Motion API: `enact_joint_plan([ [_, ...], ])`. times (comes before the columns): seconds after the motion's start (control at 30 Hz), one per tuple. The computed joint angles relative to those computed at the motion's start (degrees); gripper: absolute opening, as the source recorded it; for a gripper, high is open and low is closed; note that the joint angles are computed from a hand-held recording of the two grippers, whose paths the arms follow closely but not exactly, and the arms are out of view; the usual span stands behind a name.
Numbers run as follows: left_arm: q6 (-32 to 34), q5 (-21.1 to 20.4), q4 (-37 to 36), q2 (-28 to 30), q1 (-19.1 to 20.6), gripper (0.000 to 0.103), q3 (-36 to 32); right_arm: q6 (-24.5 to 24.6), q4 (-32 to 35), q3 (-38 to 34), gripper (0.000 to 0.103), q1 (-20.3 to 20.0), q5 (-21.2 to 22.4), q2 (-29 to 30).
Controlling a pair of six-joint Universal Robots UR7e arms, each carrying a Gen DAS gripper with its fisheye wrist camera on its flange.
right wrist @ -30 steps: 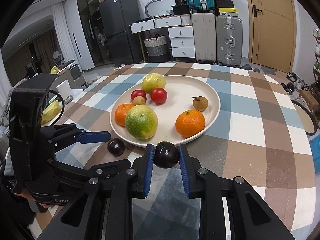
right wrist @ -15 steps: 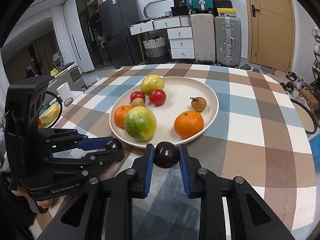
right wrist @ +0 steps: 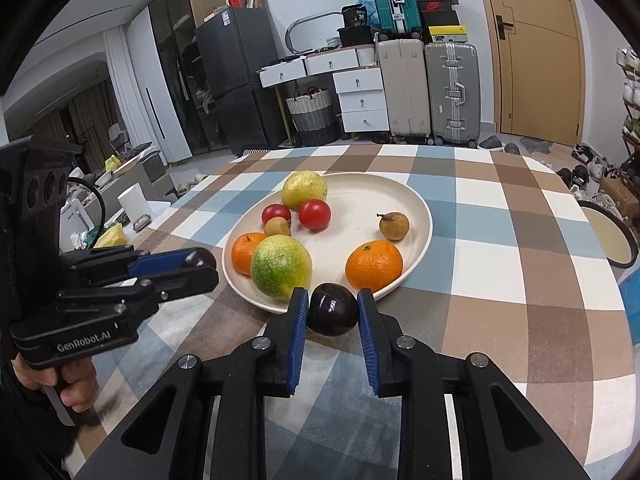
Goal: Organize fruits
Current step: 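Carry both plums over the plate and lower them beside the tomatoes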
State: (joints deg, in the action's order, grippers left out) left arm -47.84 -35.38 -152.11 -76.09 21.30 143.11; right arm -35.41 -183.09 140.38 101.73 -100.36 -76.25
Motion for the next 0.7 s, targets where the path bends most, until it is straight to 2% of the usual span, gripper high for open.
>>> enact_joint_plan([
  [0.4, 4.3, 2.2, -2.0, 0.0, 1.4, 0.022, -2.2, 0.5, 0.9, -2.5, 0.026, 1.4, 0.3, 0.5],
  [0.7, 9.2, 3.0, -6.3, 2.8, 4.6, 0.022, -4.6, 0.4, 2.0, -5.8, 0.026, 2.3, 0.1, 2.7],
])
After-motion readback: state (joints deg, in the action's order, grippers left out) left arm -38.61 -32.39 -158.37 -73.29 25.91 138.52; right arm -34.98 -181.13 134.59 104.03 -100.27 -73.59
